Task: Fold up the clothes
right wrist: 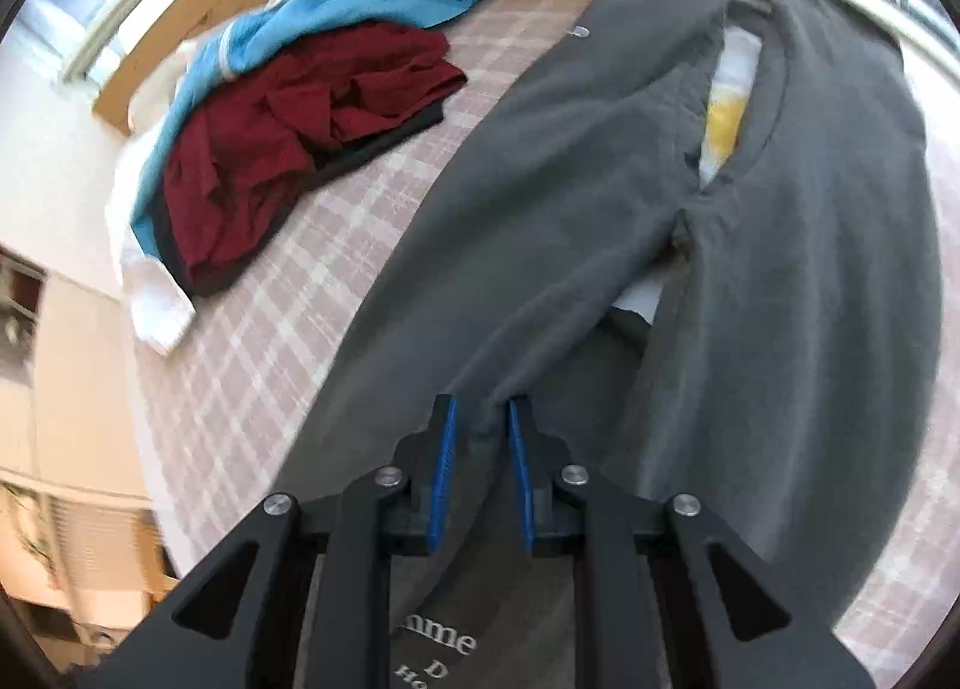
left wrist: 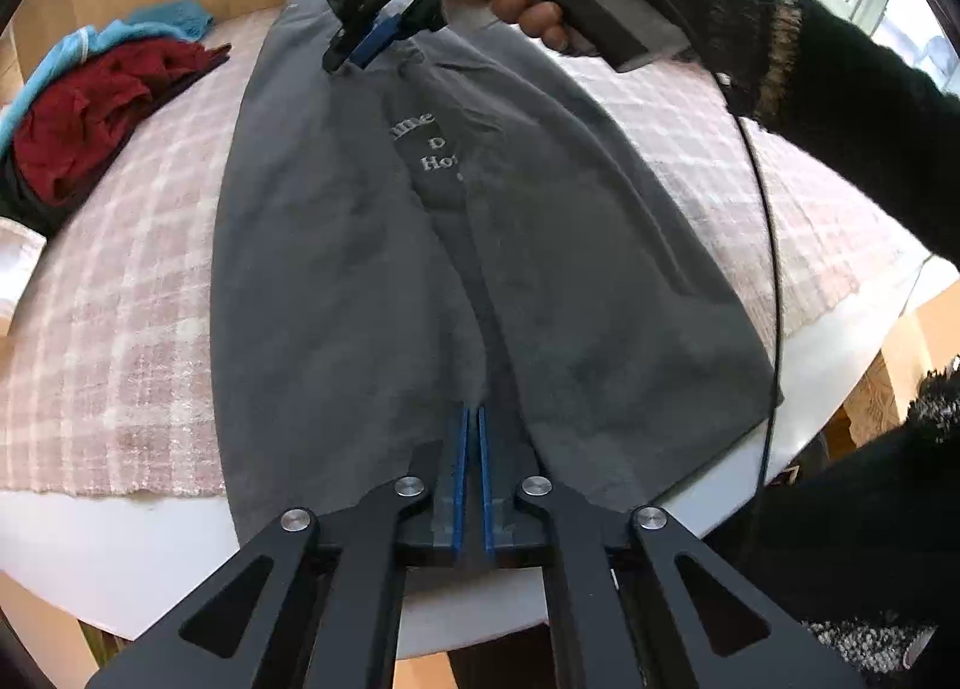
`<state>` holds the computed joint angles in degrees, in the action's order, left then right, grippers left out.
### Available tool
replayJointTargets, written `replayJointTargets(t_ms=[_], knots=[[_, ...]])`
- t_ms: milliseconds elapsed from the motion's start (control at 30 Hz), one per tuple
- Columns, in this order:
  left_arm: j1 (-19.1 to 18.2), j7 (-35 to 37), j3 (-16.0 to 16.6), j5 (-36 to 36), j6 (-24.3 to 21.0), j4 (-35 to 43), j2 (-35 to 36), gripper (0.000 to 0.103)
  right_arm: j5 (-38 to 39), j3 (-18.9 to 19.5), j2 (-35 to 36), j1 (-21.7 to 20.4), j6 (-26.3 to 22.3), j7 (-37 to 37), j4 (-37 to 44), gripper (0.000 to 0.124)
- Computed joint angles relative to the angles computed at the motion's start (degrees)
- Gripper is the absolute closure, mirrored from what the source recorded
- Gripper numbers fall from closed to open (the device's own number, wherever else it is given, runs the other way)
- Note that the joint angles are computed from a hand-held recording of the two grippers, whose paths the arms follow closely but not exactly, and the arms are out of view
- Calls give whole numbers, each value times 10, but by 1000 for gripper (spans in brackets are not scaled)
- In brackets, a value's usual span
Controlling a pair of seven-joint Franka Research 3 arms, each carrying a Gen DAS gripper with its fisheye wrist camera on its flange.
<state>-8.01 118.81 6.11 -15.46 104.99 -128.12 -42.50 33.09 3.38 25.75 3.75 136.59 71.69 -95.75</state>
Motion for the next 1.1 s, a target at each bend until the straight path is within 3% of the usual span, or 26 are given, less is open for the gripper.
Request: replayJointTargets(t_ms=[67, 133, 467, 700, 767, 833, 933, 1100], knots=[[-3, 3, 2, -4, -3, 6, -2, 100, 11, 3, 3, -5, -5, -3, 3, 107], [-5, 4, 7, -11, -6, 12, 1, 100, -8, -4, 2, 4, -1, 8, 2, 118], [-9, 27, 16, -35, -25, 21, 3, 100, -28, -13, -37, 10, 15, 18, -36, 120], [-9, 41, 12, -39, -47, 16, 17, 99, -137, -32, -34, 40, 21, 52, -37, 118], [-7, 37, 15, -44, -68, 30, 28, 94, -133, -28, -60, 36, 48, 38, -66, 114], [-2, 48, 18, -39, -86, 47, 25, 79, -121, -24, -92, 31, 85, 17, -100, 114], [7, 61, 21, -29, -95, 65, 22, 77, -66, -3, -125, 20, 96, -56, -136, 114], [8, 90, 24, -41, -57, 48, 33, 78, -42, 1, -153, 36, 80, -105, -191, 114]])
